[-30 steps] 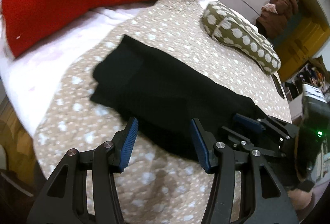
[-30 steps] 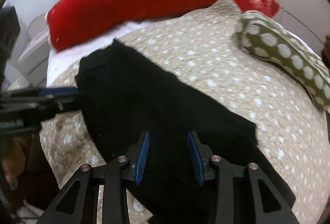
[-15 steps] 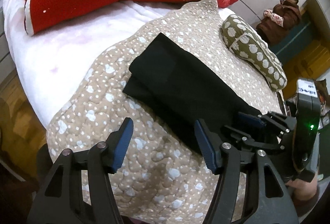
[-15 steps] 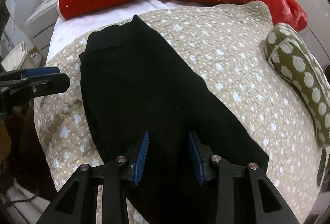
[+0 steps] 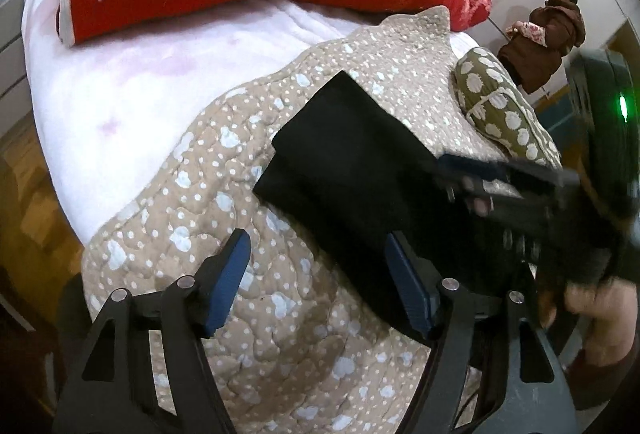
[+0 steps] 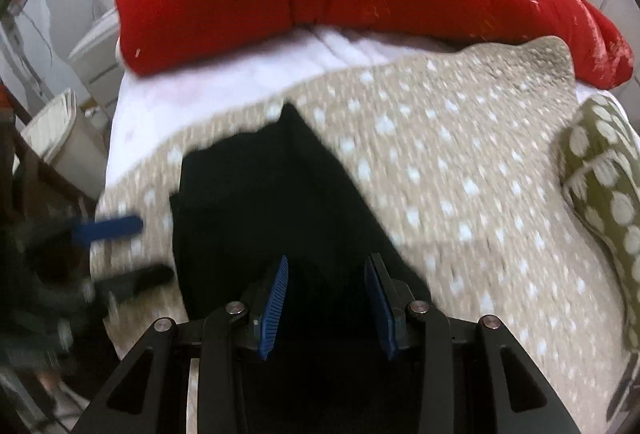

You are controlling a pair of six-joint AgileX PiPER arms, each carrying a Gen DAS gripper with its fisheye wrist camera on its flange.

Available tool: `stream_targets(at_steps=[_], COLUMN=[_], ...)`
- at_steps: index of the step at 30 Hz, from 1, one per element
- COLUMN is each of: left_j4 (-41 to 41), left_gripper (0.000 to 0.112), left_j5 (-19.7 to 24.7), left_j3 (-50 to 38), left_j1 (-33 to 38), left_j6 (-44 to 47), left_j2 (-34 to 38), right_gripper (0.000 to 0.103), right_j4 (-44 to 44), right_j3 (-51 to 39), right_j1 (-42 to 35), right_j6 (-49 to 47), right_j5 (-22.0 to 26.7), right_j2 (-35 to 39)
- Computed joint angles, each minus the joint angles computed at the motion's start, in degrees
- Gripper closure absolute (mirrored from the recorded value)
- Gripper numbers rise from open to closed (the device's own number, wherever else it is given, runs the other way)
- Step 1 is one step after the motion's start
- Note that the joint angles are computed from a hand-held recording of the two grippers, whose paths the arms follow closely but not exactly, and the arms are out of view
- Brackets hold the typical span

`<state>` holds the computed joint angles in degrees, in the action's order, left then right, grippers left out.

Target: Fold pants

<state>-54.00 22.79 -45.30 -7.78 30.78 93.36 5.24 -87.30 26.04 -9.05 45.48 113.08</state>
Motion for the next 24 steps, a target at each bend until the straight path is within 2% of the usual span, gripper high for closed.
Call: stream_targets(at_steps=[7, 11, 14, 15, 16, 17, 19, 24], left_j4=[-5.2, -5.5, -13.0, -14.4, -14.4, -12.8, -15.4, -9.6], left_gripper=[0.022, 0.022, 0.024, 0.04, 0.072, 0.081, 0.085, 0.089], left_j5=[-2.2, -4.5, -3.9, -4.5, -5.0, -3.3, -0.5, -4.4], left_j3=[-1.2, -1.7, -1.6, -1.6, -1.7, -2.6, -3.0, -1.5], left_j1=[-2.0, -3.4, -2.9, -3.0, -3.1, -2.5, -1.1, -4.2], left_j6=[3.6, 3.0, 10.4, 11.5, 11.4, 10.1, 12.0, 6.3], left_j2=[2.8, 3.7, 4.5, 4.8, 4.9, 5.9, 7.0, 3.3], right_gripper=[0.061, 0.061, 0.064, 0.067, 0.071, 0.078, 0.085, 0.09], right_j4=[7.7, 12.2, 14.5, 13.9, 12.6, 11.7, 10.7, 8.4], right_j3=[-18.3, -28.7, -29.5, -29.0, -28.4, -27.9, -27.5, -20.9], right_j1=[-1.4, -2.3, -2.4, -2.0, -1.2, -0.6, 0.4, 2.1], right_j6=[-5.7, -6.7, -7.5, -7.7, -7.5, -7.1, -6.9, -6.9], right_j5=[6.0, 11.1, 10.2, 9.4, 8.5, 7.9, 7.8, 4.3], right_j2=[12.7, 20.6, 22.1, 21.9, 21.5, 21.1, 20.2, 13.6])
